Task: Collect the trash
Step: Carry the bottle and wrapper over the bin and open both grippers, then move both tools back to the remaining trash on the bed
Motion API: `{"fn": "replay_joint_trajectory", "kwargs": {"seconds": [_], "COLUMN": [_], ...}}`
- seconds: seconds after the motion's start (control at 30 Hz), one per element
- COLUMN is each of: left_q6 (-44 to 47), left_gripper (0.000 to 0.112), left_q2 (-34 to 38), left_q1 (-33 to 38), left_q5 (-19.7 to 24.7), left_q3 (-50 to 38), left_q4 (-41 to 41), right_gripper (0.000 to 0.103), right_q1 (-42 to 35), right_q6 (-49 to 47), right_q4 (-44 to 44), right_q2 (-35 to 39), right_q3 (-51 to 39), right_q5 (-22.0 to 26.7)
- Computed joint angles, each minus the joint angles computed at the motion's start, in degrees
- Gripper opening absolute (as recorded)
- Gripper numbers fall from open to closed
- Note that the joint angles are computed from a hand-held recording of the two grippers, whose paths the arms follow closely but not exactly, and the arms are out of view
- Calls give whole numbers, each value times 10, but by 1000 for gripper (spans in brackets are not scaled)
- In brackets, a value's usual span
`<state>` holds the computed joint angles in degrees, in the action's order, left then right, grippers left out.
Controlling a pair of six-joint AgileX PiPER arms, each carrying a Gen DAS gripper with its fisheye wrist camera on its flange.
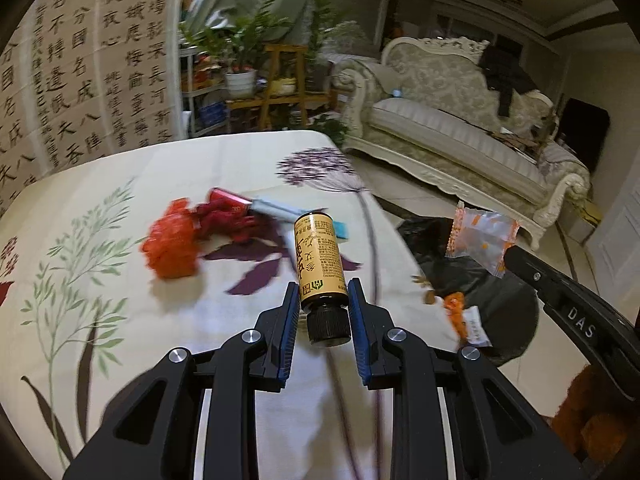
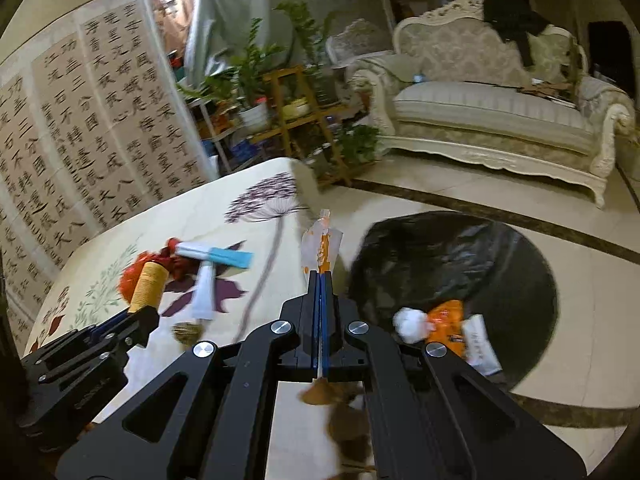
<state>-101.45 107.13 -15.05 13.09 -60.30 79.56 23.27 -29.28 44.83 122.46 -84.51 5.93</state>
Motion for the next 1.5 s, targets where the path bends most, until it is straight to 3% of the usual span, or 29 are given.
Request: {"fn": "replay_joint_trajectory", "kwargs": {"seconds": [0.1, 0.2, 0.5, 0.6, 0.67, 1.03, 1.13, 1.3, 1.33, 1.4, 1.5], "left_q6": [24, 74, 266, 323, 360, 464, 486, 519, 520, 521, 494], "left_gripper": [26, 26, 26, 26, 26, 26, 26, 26, 26, 38, 49], "left_q2": [17, 36, 107, 133, 151, 222, 240, 264, 264, 265, 257], "left_q1": [-20, -36, -79, -89, -94, -107, -109, -111, -111, -109, -109], "left_q5": [-1, -3, 16, 31, 41, 90, 104, 126, 126, 128, 119], "left_q3": [-23, -50, -148, -188, -219, -329, -359, -398, -399, -402, -389], "left_q4": [-18, -61, -227, -273, -301, -384, -399, -426, -430, -434, -414], "right_gripper": [1, 1, 1, 1, 1, 1, 1, 5, 11, 21, 22], "right_q1": [-17, -31, -67, -74, -82, -111, -114, -126, -129, -129, -130], "right_q6": [-2, 82, -52, 8, -10, 1, 46, -19, -17, 6, 22], "right_q4": [4, -80, 60, 4, 24, 22, -22, 56, 58, 39, 25], "right_q2": [-9, -9, 5, 13, 16, 50, 59, 71, 72, 71, 68], "right_q3": [23, 36, 50, 44, 43, 17, 4, -6, -7, -6, -1], "right_q5": [-15, -28, -33, -31, -30, -10, -5, 6, 7, 2, -2]}}
